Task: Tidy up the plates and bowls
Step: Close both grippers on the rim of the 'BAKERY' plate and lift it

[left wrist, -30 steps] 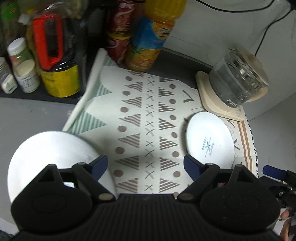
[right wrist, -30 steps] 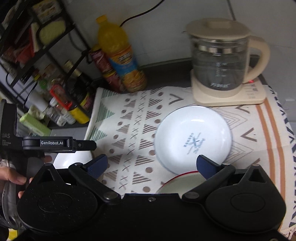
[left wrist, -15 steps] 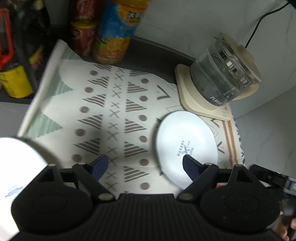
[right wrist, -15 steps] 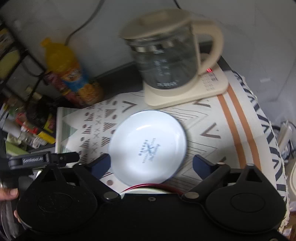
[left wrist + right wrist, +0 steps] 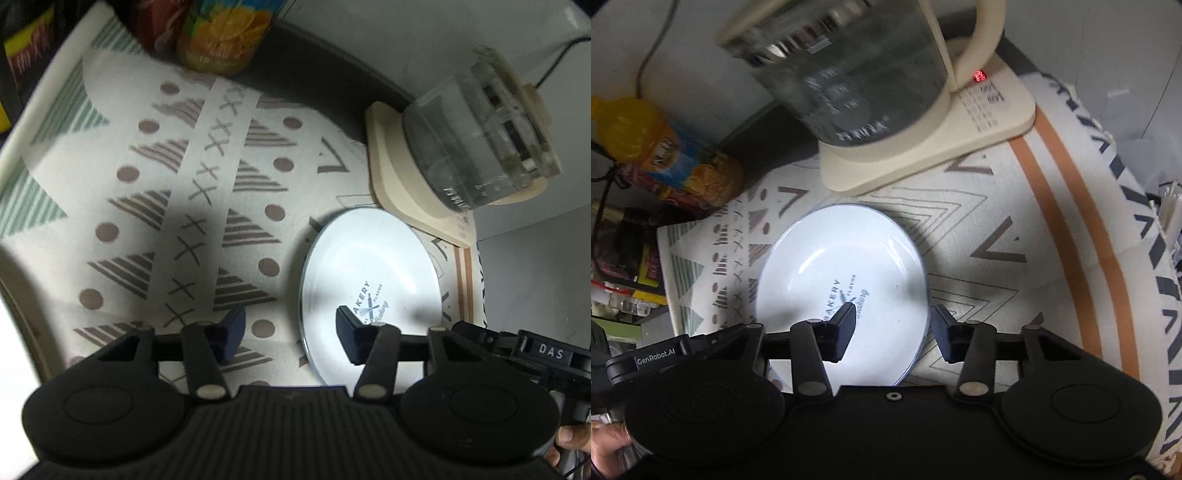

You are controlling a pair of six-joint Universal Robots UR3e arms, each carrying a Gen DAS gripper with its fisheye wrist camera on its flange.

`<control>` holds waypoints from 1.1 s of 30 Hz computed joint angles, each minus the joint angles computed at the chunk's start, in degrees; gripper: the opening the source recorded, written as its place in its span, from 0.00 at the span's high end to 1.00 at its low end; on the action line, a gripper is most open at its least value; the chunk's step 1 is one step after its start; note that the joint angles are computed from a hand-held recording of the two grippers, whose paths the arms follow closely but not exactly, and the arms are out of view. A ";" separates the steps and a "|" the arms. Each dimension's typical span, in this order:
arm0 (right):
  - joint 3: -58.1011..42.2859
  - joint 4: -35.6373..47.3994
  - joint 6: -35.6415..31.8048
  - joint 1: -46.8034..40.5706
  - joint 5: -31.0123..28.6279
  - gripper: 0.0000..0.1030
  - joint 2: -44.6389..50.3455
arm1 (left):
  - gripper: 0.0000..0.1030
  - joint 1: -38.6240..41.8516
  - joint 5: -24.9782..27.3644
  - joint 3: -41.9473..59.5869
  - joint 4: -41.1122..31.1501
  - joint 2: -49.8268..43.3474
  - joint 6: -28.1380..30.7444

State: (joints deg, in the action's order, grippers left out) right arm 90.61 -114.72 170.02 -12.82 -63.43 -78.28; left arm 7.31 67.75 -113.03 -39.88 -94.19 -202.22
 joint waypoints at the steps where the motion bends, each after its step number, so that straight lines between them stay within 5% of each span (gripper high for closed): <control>1: -0.73 -0.01 0.04 0.37 -0.59 0.58 1.08 | 0.55 0.01 -0.18 -0.01 0.34 -0.85 -0.46; 17: -7.68 4.68 -5.37 0.76 1.01 0.83 11.83 | 0.88 -1.97 -0.96 0.62 5.57 -6.93 -5.13; 33: -9.17 5.73 -8.19 0.52 1.96 0.84 13.02 | 0.93 -1.81 -3.68 -3.16 13.01 -8.43 -10.30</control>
